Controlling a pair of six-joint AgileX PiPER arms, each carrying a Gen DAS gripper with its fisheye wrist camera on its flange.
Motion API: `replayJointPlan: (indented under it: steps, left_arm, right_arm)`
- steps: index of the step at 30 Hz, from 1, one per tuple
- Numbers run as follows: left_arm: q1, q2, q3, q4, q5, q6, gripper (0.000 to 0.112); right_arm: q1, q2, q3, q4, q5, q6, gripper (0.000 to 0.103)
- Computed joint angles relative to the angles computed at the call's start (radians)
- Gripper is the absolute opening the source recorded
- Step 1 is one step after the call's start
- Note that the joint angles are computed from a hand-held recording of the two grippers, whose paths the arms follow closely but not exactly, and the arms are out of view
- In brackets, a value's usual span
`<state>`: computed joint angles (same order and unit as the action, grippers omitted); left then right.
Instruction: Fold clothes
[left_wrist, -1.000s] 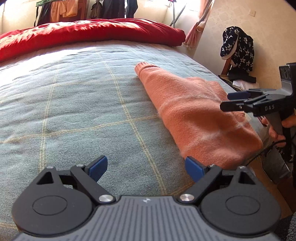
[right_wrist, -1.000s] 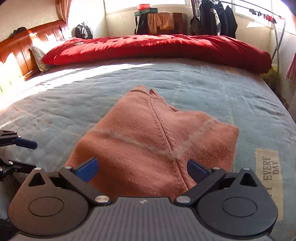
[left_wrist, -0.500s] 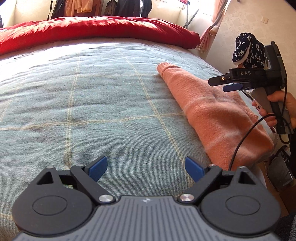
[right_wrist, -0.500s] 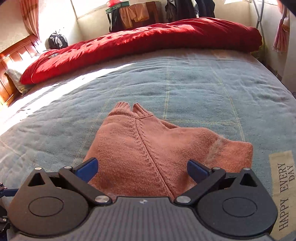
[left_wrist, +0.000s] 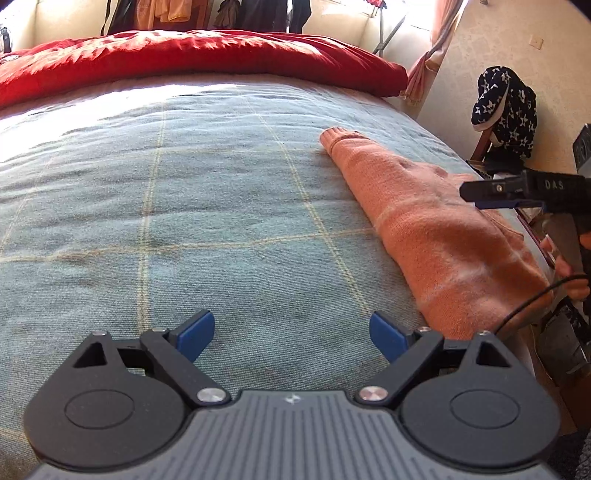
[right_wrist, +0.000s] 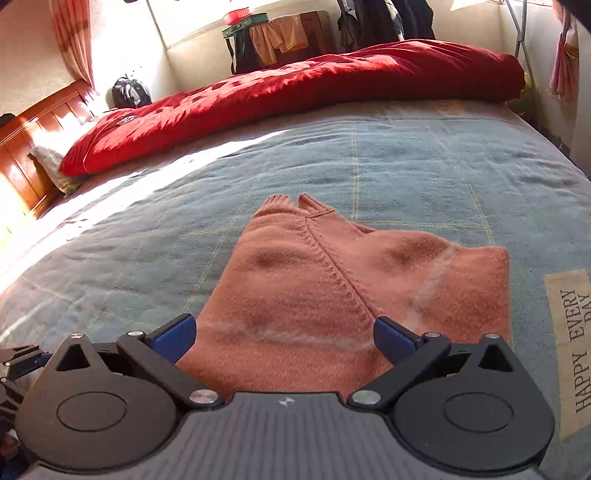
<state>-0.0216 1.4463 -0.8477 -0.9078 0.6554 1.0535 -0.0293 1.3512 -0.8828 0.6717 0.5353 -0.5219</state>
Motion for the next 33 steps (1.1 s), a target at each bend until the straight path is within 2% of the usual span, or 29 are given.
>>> replayJointPlan:
  steps: [5, 10, 15, 18, 19, 23, 25, 28, 31, 33]
  left_arm:
    - [-0.08, -0.017, -0.023, 0.003, 0.008, -0.013, 0.091]
    - [-0.199, -0.007, -0.072, -0.033, 0.012, 0.0, 0.091]
    - [-0.303, 0.068, -0.128, -0.212, 0.05, 0.101, 0.091]
    - [-0.338, 0.129, -0.152, -0.256, 0.11, 0.116, 0.091]
    - [-0.348, 0.142, -0.147, -0.257, 0.108, 0.114, 0.092]
    - [-0.303, 0.159, -0.107, -0.251, 0.148, 0.074, 0.092]
    - [-0.269, 0.136, -0.084, -0.245, 0.167, 0.073, 0.092]
    - [-0.261, 0.062, -0.083, -0.146, 0.123, -0.013, 0.093]
    - [-0.247, 0.009, -0.087, -0.073, 0.097, -0.078, 0.094]
    - [-0.23, -0.009, -0.09, -0.063, 0.093, -0.094, 0.094]
  right_arm:
    - [0.05, -0.185, 0.229, -0.092, -0.085, 0.093, 0.103]
    - [-0.091, -0.313, 0.314, 0.093, 0.012, -0.058, 0.103]
    - [-0.119, -0.367, 0.343, 0.021, 0.011, -0.001, 0.103]
    - [-0.136, -0.385, 0.37, 0.028, 0.016, -0.027, 0.103]
    - [-0.128, -0.391, 0.374, 0.001, 0.012, -0.009, 0.103]
    - [-0.039, -0.418, 0.388, -0.191, -0.023, 0.123, 0.103]
    - [-0.044, -0.439, 0.387, -0.189, -0.01, 0.095, 0.103]
    - [-0.062, -0.456, 0.374, -0.16, 0.004, 0.035, 0.103]
    - [-0.077, -0.427, 0.348, -0.098, -0.003, -0.038, 0.103]
    - [-0.05, -0.387, 0.319, -0.128, -0.027, -0.001, 0.103]
